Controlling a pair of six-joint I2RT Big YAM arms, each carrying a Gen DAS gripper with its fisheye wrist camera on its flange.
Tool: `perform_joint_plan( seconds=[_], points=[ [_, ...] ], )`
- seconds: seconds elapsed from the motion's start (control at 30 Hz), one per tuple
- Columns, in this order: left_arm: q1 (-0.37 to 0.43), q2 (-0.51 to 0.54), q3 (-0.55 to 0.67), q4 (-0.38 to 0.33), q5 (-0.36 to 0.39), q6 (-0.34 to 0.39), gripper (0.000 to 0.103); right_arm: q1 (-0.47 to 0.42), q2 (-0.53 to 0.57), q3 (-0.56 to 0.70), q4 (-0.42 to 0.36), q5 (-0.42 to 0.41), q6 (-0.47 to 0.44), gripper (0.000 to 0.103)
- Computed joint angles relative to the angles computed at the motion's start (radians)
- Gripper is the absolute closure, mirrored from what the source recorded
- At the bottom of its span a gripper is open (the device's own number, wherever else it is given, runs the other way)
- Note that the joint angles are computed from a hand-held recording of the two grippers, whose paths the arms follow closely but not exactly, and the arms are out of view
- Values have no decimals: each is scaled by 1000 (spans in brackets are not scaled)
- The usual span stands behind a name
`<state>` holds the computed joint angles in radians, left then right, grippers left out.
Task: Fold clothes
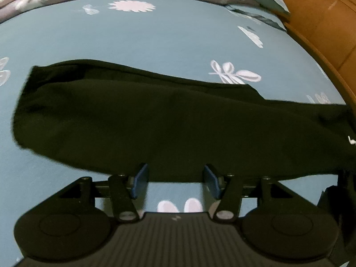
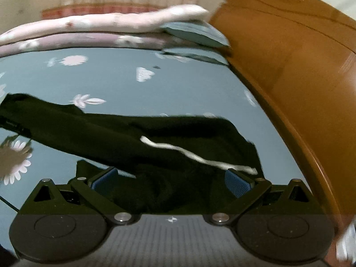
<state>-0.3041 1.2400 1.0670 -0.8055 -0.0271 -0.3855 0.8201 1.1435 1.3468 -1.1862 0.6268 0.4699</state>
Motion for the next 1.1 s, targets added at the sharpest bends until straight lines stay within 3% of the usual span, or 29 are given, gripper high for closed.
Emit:
perform_joint_plan(
  seconds=[0.13,0.2,0.27,0.37,0.57,0.7,0.9,1.1],
  points=[
    [-24,-41,-19,-15,-35,-37,47,-88,14,-19,157,-119,-253,0],
    [-39,-52,-23,-13,-59,-47,47,-146,48,14,178,-206,-350,1],
    [-53,-58,-23,-9,-79,-66,47,-209,97,73,165,-324,-423,13],
    [-73,-61,-19,-3,-100,-100,47,-281,195,177,148,-418,-540,28],
    [-96,-57,6,26,-118,-111,51,-372,407,376,116,-636,-719,39],
    [-62,-25,64,62,-58,19,51,-399,533,490,79,-744,-839,39],
    [-28,163,263,75,65,419,51,-430,688,626,13,-874,-950,40],
    [-16,390,499,-78,241,753,53,-452,810,734,-57,-937,-992,40]
  ],
)
